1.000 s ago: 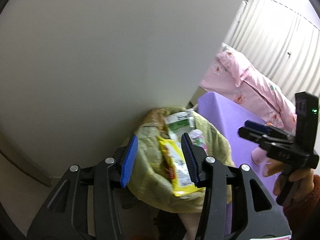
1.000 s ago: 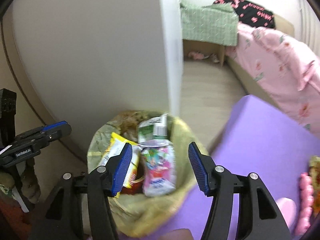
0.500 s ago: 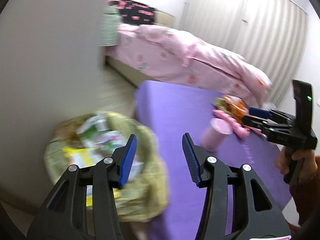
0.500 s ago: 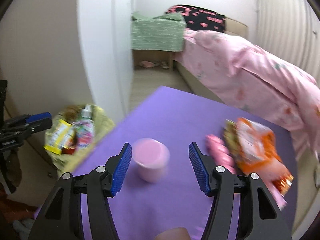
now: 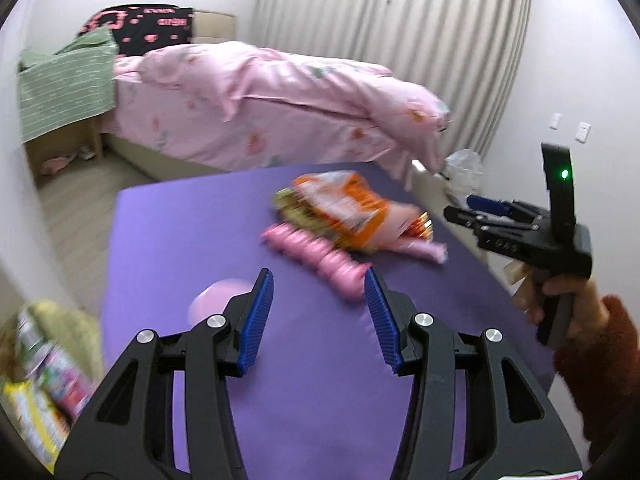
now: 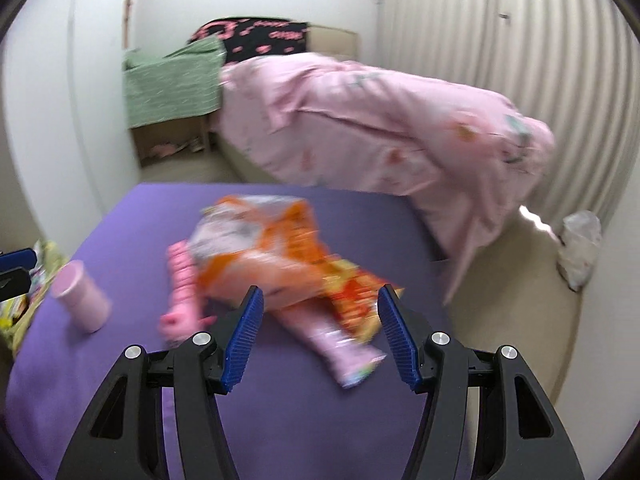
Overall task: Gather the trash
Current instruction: 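Move both tools back over the table toward the orange chips bag, then grasp the orange chips bag with the left tool and lift it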
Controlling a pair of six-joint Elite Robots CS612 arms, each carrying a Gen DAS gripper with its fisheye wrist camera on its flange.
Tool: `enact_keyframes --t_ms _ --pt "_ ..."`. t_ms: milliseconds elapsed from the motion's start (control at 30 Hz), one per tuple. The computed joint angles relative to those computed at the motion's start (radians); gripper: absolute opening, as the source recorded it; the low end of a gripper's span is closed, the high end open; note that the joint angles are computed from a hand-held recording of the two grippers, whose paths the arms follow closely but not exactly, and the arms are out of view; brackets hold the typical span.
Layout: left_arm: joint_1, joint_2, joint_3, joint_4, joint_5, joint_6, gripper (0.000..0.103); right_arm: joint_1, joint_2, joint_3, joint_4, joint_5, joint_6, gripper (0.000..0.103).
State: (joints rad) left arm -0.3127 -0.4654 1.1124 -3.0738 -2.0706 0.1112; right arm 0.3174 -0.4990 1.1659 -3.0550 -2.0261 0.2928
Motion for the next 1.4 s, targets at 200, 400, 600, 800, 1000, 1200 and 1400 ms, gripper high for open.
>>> enact_keyframes --t_ms 200,400,600,800,1000,1200,1400 --pt "-0.057 0.116 -0.266 0.225 0.023 -0.101 0.045 -0.033 -0.003 0.007 0.002 -0.081 0.035 0.056" --pt "-0.102 0.248 -0.535 0.452 0.203 -0.171 0.045 -0.058 0.0 0.022 -0.001 -0.064 0.066 0.056" --pt "-0.109 0.318 -0.679 0.624 0.229 -0.233 0.045 -0.081 0.006 0.037 0.015 -0.018 0.106 0.056" --pt "-0.106 0.306 -0.647 0.614 0.197 -0.2 0.025 -0.082 0.016 0.025 0.017 0.007 0.091 0.056" --pt "-0.09 0.246 -0.559 0.522 0.128 -0.165 0.015 -0.076 0.024 0.004 0.019 0.011 0.074 0.056" --pt "-0.061 0.162 -0.429 0.399 0.025 -0.13 0.015 -0.068 0.028 -0.009 0.004 0.019 0.047 0.056" --pt "-0.021 0.11 -0.346 0.38 -0.037 -0.123 0.015 -0.066 0.032 -0.023 0.005 0.046 0.025 0.056"
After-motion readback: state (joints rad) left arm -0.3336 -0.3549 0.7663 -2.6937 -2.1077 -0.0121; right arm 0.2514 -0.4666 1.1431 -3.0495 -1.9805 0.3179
